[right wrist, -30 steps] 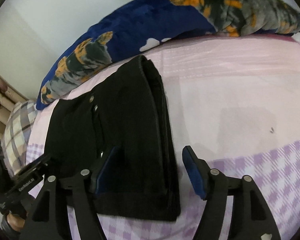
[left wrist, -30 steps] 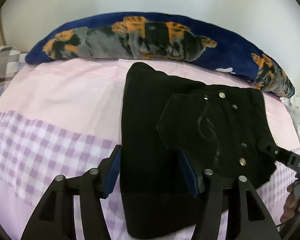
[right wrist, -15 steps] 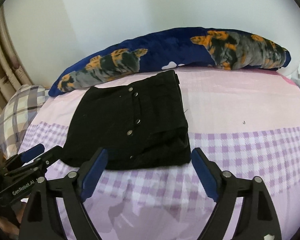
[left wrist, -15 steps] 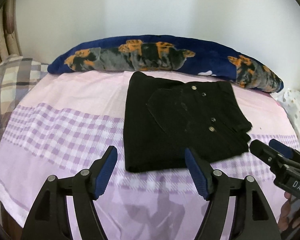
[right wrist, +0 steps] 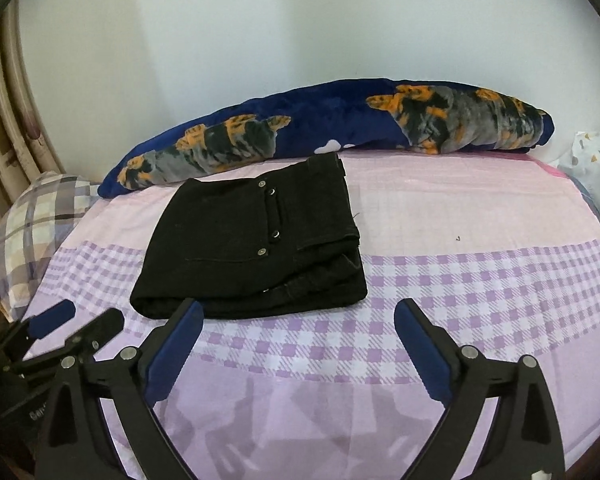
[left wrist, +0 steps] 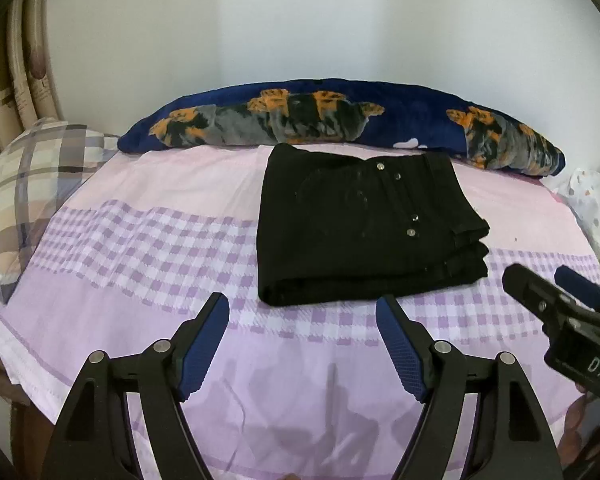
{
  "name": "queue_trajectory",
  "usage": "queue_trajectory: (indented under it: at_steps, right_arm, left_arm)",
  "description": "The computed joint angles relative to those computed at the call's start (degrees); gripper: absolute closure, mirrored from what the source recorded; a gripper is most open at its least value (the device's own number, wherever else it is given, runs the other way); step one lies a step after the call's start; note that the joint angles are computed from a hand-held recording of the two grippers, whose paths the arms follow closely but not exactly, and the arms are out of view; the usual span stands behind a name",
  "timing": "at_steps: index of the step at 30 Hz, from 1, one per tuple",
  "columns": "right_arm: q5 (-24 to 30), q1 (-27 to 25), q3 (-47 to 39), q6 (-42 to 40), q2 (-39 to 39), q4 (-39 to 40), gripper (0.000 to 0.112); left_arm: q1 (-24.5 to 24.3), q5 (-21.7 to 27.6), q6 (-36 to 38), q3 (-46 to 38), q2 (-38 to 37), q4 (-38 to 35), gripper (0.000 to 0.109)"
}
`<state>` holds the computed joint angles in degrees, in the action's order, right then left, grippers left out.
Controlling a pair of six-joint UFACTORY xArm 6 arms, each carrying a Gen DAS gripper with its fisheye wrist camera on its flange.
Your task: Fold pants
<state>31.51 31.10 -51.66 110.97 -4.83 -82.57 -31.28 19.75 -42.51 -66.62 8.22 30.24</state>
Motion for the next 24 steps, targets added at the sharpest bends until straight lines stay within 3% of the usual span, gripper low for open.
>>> queue_trajectory:
  at_steps: [8,24]
  right_arm:
    - [1.1,0.6,-0.3,-1.6,0.6,1.0,0.015]
    - [2.0,1.2,-1.2,-4.9,1.6,3.2,0.015]
  left_arm:
    - [-0.6,1.1,-3.9,1.1,-1.2,4.2,0.032]
    - [-0.8,1.1,-1.5,1.4,-1.2,1.2,0.032]
